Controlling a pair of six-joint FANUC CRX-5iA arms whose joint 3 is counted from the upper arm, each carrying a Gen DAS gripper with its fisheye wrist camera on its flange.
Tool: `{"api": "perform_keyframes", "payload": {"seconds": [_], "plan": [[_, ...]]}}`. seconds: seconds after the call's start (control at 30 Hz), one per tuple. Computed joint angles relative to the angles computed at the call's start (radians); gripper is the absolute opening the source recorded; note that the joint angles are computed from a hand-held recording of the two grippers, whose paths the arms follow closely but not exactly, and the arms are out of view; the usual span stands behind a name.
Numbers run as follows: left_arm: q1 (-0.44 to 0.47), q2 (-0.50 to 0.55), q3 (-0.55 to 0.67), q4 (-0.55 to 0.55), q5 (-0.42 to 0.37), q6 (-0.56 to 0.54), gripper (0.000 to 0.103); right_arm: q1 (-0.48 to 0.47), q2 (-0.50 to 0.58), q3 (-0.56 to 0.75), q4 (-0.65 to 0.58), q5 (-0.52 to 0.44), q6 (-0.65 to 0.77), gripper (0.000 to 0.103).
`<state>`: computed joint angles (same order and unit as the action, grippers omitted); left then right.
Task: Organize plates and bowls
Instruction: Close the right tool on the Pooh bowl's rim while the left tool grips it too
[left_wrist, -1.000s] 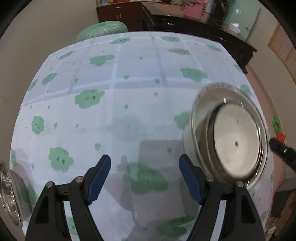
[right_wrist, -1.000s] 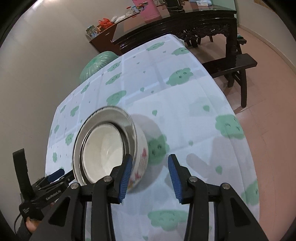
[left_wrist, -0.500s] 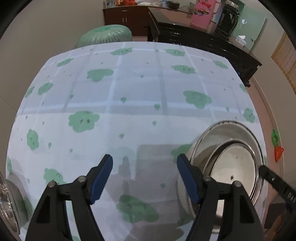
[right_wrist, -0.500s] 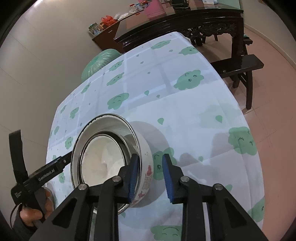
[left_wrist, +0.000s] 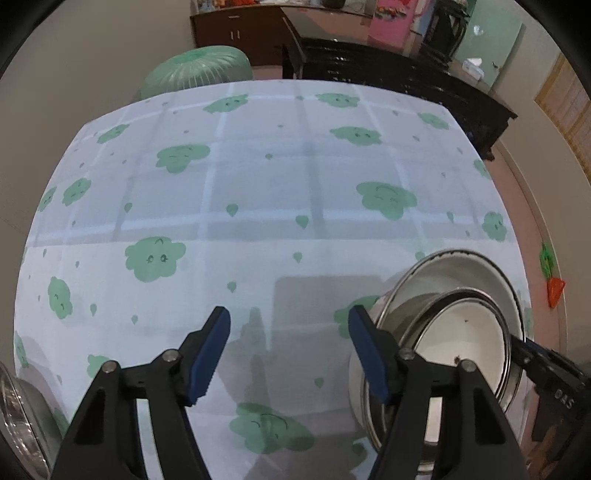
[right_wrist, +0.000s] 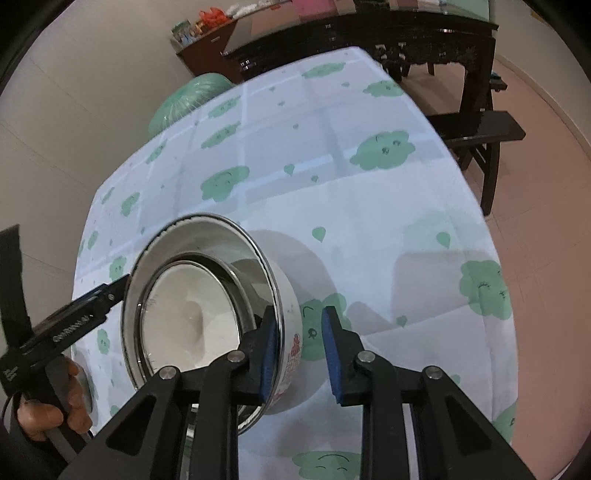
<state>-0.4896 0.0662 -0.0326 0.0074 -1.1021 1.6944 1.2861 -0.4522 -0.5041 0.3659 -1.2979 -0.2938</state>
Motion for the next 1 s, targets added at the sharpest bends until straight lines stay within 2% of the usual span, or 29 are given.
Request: {"api": "perform_keyframes", "payload": {"seconds": [0.13, 0.17, 0.27, 0.6, 0.83, 0.93, 1.0], "plan": [[0.056, -0.046, -0.073, 0.139, 0.048, -0.072, 0.064, -0.015, -0.04, -0.037, -0.005, 0.056, -0.022, 0.026], [0.077, -0.058, -0.102, 0.201, 0.062, -0.104, 0.064, -0.015, -0.045, -0.041, -0.005, 0.062, -0.022, 0.026], [0.091, -0.068, -0.145, 0.296, 0.073, -0.18, 0.064, -0.015, -0.052, -0.046, -0.004, 0.07, -0.017, 0.026], [0.049, 0.013, -0.042, 0.182, -0.034, -0.106, 0.064, -0.019, -0.059, -0.05, -0.007, 0.08, -0.017, 0.026], [-0.005, 0.053, 0.038, 0.063, -0.093, -0.066, 0.064, -0.051, -0.036, -0.022, -0.038, 0.075, 0.046, 0.026], [0.007, 0.06, 0.035, 0.086, -0.096, -0.08, 0.062, -0.077, -0.026, -0.003, -0.068, 0.074, 0.097, 0.027], [0.018, 0.066, 0.031, 0.116, -0.097, -0.091, 0.056, -0.092, -0.019, 0.008, -0.086, 0.075, 0.125, 0.027]]}}
